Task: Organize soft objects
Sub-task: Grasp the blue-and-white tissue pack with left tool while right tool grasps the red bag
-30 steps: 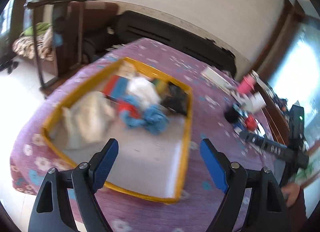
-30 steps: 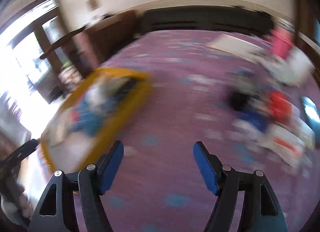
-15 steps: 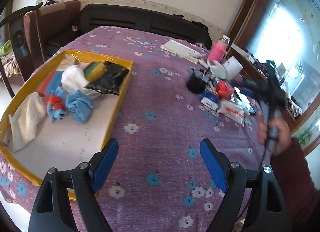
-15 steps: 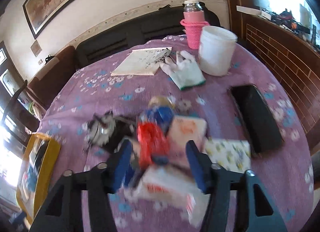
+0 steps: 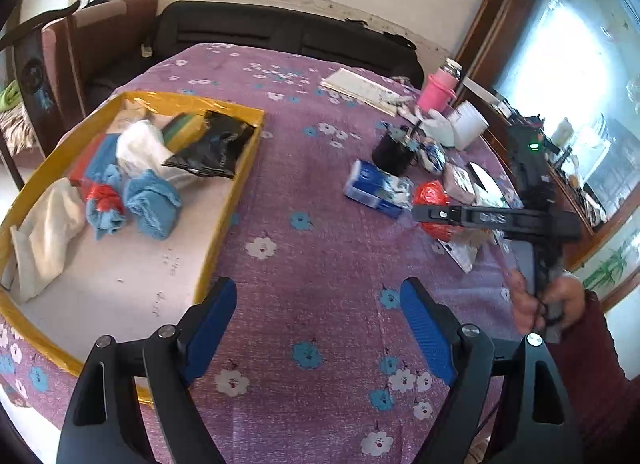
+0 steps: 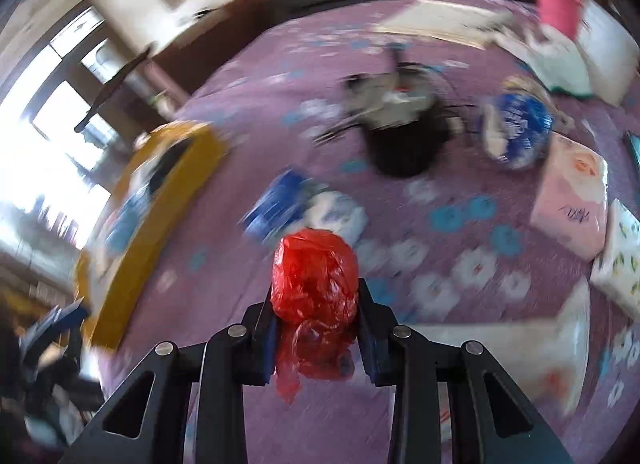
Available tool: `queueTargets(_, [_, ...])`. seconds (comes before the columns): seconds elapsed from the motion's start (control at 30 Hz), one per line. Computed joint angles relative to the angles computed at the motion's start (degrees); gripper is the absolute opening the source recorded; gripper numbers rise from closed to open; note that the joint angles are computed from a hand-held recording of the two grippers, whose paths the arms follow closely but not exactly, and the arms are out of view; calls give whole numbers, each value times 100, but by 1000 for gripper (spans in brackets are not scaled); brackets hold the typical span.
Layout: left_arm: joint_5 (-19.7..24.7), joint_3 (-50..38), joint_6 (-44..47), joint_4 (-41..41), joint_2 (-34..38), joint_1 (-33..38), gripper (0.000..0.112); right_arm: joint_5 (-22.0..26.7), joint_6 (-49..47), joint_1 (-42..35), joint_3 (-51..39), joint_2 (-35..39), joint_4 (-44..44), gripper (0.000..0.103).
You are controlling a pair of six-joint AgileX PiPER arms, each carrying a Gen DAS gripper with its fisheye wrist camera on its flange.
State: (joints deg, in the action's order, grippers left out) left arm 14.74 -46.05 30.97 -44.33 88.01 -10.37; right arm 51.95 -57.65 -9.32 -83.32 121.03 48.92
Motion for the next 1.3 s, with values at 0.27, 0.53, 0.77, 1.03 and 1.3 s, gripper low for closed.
queueTargets(0.27, [469, -522, 444, -734, 633, -19, 83, -1073, -497, -417, 684, -456, 873, 66])
queueTargets(0.53, [493, -1616, -1042, 421, 1368, -285, 83, -2158, -857, 46, 640, -199, 1199, 66])
queueTargets(0.77, [892, -3278, -2977, 2854, 2563, -788, 83, -2401, -404, 218, 125, 124, 692, 52])
queueTargets(1.03, [1665, -5153, -4369, 4858, 3956, -1194, 92, -2602, -809, 85, 499, -52, 1154, 38])
queueTargets(1.3, [1811, -6005, -4882, 6200, 4634, -1701, 101, -1788, -999, -440, 347, 22, 1922, 38])
